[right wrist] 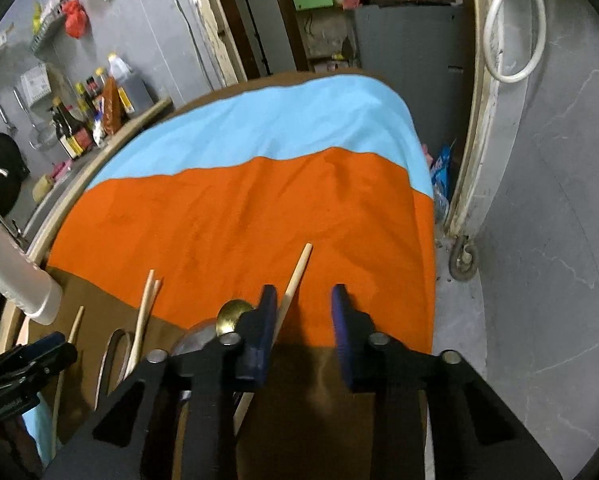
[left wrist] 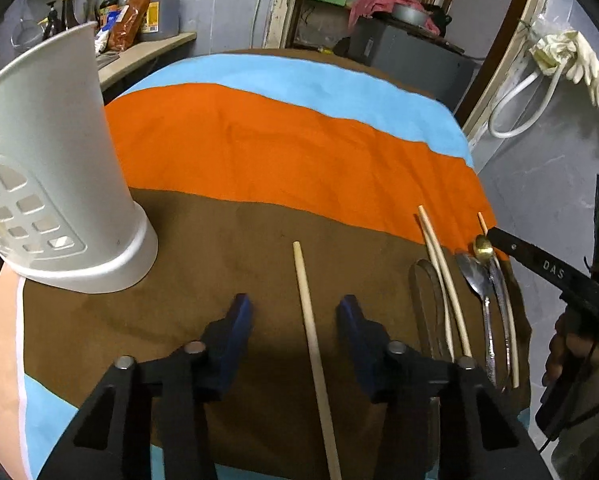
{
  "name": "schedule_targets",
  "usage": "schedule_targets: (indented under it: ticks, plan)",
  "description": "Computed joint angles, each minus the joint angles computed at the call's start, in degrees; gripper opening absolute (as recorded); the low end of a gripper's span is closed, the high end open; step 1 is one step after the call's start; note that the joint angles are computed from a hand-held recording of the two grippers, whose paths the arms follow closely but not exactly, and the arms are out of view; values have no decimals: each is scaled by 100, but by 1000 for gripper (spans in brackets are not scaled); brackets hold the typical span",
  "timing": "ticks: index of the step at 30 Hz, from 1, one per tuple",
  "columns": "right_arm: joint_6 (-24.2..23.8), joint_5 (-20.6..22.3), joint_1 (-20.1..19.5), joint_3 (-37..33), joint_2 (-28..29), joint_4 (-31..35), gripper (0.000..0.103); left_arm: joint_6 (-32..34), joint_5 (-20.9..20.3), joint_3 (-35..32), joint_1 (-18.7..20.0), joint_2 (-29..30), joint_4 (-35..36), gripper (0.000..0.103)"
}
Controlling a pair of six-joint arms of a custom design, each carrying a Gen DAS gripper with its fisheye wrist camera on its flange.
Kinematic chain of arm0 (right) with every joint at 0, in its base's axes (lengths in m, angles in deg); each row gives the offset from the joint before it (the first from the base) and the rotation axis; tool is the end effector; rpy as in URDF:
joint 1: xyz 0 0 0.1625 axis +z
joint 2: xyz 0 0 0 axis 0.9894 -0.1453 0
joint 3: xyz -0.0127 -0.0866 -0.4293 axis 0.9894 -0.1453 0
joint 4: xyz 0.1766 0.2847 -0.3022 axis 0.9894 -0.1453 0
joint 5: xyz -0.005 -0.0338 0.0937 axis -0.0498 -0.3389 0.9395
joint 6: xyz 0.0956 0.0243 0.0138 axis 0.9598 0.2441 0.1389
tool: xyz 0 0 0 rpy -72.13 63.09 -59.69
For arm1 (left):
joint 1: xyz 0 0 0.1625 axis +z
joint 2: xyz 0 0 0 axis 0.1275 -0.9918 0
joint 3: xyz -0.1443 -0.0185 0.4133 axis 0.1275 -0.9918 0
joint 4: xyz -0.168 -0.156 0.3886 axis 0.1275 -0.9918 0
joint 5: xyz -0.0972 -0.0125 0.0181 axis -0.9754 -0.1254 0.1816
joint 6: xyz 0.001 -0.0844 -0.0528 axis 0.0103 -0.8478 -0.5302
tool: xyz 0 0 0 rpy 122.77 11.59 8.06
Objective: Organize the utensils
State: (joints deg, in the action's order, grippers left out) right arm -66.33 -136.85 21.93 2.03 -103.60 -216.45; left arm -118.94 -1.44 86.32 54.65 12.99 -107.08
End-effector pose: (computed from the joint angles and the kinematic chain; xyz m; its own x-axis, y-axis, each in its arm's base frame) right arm 0.2997 -0.8385 0.0738 -0.8058 -0.3372 0.4868 -0.5233 0.7903 -0.3187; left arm -0.1385 -0.7194 0.2638 -0.7571 -0.3931 -0.5218 0.0747 0.7414 -0.6669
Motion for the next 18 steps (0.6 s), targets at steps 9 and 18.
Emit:
schedule_targets:
  ticks: [9, 18]
  plan:
    - [430, -697, 212, -784, 511, 758, 20, -121, -422, -276, 55, 43, 535, 12]
    - [1205, -404, 179, -834, 382, 1046, 4, -56, -752, -304, 84, -66, 473, 5]
